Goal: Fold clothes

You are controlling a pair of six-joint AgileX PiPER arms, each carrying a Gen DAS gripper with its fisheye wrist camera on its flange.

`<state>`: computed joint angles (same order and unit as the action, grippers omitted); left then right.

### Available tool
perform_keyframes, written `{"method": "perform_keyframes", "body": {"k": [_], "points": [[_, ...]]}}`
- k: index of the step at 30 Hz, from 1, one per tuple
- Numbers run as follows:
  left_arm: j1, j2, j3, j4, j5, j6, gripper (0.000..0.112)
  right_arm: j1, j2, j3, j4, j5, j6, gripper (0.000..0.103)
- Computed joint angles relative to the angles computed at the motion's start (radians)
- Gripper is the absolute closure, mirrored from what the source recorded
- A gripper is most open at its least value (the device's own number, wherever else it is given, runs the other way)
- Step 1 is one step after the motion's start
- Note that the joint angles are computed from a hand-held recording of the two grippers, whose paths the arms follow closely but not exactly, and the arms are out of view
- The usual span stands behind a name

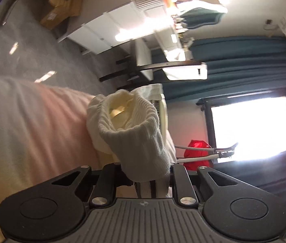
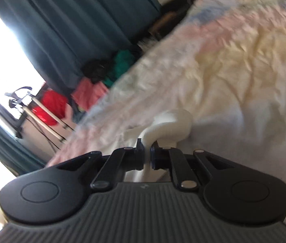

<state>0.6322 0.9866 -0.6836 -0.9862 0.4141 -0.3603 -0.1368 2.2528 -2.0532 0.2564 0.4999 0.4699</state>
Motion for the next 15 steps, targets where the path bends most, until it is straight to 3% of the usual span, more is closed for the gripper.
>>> {"method": "perform_keyframes", "body": {"k": [2, 3, 5, 9, 10, 11, 12, 13, 15], "points": [[0.080, 0.011, 0.010, -0.013, 0.096, -0.003, 0.093, -0.012, 0.029, -0.031, -0.048, 0.104, 0.122, 0.093], [0.100, 0.012, 0.014, -0.010, 0.125, -0.012, 0.092, -0.015, 0.007, 0.014, -0.037, 0.095, 0.134, 0.092], [0.144, -0.007, 0.021, -0.011, 0.173, 0.005, 0.091, -0.003, -0.067, 0.161, -0.118, -0.017, 0.218, 0.091], [0.165, -0.011, 0.015, 0.013, 0.196, 0.011, 0.088, 0.044, -0.133, 0.241, -0.509, -0.125, 0.514, 0.088], [0.159, -0.006, 0.011, 0.023, 0.190, 0.005, 0.087, 0.053, -0.145, 0.257, -0.609, -0.149, 0.582, 0.078], [0.153, -0.002, 0.006, 0.033, 0.185, -0.001, 0.087, 0.059, -0.156, 0.269, -0.693, -0.168, 0.634, 0.058], [0.149, 0.001, 0.005, 0.043, 0.182, -0.010, 0.087, 0.063, -0.164, 0.270, -0.736, -0.180, 0.653, 0.046], [0.145, -0.001, 0.007, 0.053, 0.179, -0.023, 0.087, 0.068, -0.160, 0.263, -0.740, -0.201, 0.633, 0.023], [0.125, -0.002, 0.012, 0.078, 0.158, -0.053, 0.086, 0.094, -0.124, 0.189, -0.648, -0.208, 0.473, 0.018]]}}
